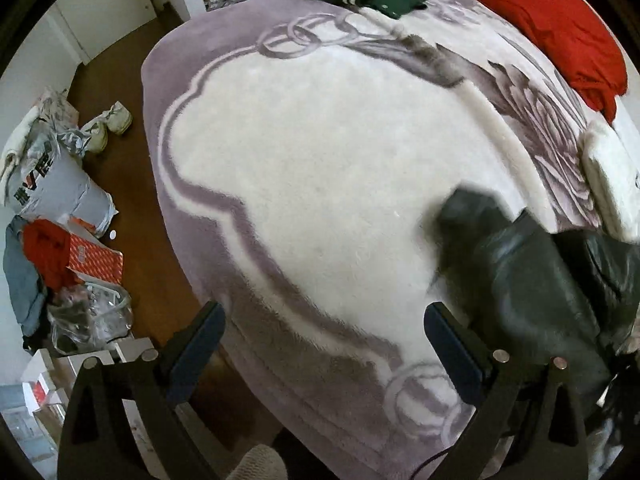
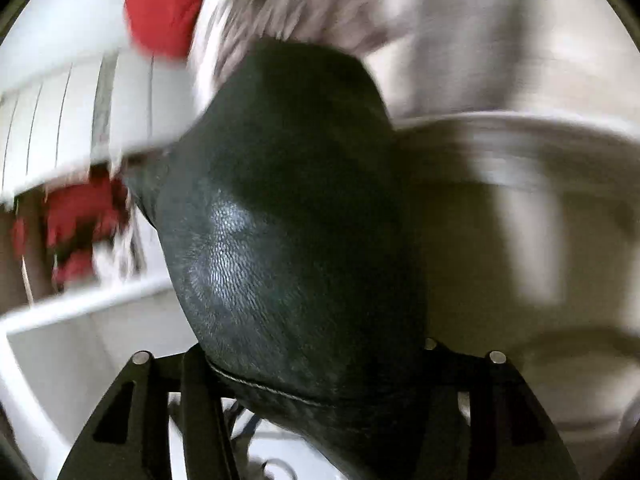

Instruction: Fold large clothes

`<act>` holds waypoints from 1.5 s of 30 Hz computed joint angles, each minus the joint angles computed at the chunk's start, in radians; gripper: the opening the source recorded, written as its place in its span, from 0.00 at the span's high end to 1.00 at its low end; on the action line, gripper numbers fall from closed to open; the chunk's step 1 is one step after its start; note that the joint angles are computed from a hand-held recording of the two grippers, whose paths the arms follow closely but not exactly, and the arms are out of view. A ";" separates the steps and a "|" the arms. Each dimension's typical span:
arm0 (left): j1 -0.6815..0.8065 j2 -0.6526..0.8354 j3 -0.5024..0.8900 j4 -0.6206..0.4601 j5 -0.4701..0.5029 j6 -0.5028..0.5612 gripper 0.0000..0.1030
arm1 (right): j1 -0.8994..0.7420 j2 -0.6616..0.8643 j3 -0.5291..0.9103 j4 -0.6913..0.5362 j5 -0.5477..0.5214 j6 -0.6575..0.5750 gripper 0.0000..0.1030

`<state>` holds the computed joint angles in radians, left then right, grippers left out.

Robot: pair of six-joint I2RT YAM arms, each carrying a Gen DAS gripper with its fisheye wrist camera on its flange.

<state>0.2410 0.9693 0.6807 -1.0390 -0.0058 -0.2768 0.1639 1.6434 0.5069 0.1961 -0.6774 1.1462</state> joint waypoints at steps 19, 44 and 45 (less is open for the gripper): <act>-0.680 0.416 -0.025 0.380 -0.011 -0.466 0.00 | -0.209 0.425 1.093 -1.445 0.099 -1.121 0.63; -0.187 0.411 0.026 0.300 0.422 -0.226 0.08 | -0.418 0.177 0.900 -1.418 0.078 -0.979 0.19; -0.221 0.435 0.031 0.342 0.410 -0.236 0.26 | -0.458 0.137 0.797 -1.383 0.049 -0.965 0.19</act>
